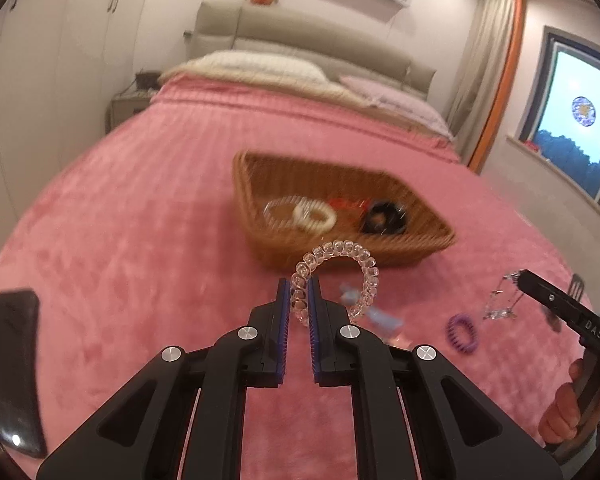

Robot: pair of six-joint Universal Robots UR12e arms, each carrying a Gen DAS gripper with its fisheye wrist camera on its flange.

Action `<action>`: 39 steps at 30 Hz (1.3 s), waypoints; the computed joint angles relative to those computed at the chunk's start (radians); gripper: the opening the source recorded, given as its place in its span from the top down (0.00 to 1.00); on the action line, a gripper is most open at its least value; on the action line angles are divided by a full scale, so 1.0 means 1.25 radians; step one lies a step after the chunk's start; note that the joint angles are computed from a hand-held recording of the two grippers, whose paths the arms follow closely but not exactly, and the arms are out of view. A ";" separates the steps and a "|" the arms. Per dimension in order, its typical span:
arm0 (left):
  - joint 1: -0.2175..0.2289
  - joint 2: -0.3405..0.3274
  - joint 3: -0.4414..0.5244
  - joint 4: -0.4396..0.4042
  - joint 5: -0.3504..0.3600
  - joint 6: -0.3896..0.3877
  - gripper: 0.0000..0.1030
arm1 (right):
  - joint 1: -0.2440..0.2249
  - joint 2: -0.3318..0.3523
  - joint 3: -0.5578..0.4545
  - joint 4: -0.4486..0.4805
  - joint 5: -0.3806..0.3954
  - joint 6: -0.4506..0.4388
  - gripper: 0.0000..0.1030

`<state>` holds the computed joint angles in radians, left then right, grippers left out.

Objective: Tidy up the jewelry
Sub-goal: 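Lift the purple keyring with the right tool while the left tool grasps the clear bead bracelet, then carry the keyring and bead bracelet into the wicker basket and open both tools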

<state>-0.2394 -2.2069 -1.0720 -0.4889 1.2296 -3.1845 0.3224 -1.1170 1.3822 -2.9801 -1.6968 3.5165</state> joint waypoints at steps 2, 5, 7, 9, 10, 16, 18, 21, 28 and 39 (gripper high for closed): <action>-0.002 -0.002 0.015 0.013 -0.005 0.003 0.93 | -0.001 0.003 -0.024 -0.005 0.007 -0.022 0.91; -0.007 -0.017 0.059 0.024 -0.011 0.005 0.93 | -0.007 0.016 -0.074 0.000 0.026 -0.040 0.91; -0.012 -0.033 0.099 0.024 -0.001 0.009 0.93 | -0.007 0.029 -0.111 0.010 0.020 -0.055 0.91; -0.016 -0.057 0.151 0.020 -0.002 0.005 0.93 | -0.008 0.053 -0.165 0.027 0.006 -0.076 0.91; -0.018 -0.066 0.169 0.017 0.000 0.002 0.93 | -0.012 0.067 -0.194 0.044 0.011 -0.076 0.91; -0.029 -0.168 0.348 -0.052 0.026 -0.028 0.93 | -0.033 0.158 -0.364 0.170 0.021 -0.074 0.91; -0.031 -0.209 0.418 -0.107 0.027 -0.045 0.93 | -0.039 0.187 -0.412 0.223 0.020 -0.062 0.91; -0.034 -0.276 0.530 -0.210 0.031 -0.070 0.93 | -0.052 0.233 -0.487 0.316 0.041 -0.041 0.91; -0.033 -0.378 0.691 -0.366 0.020 -0.073 0.93 | -0.061 0.287 -0.558 0.423 0.028 -0.031 0.91; -0.038 -0.415 0.760 -0.436 0.036 -0.030 0.92 | -0.075 0.292 -0.547 0.470 0.052 0.028 0.90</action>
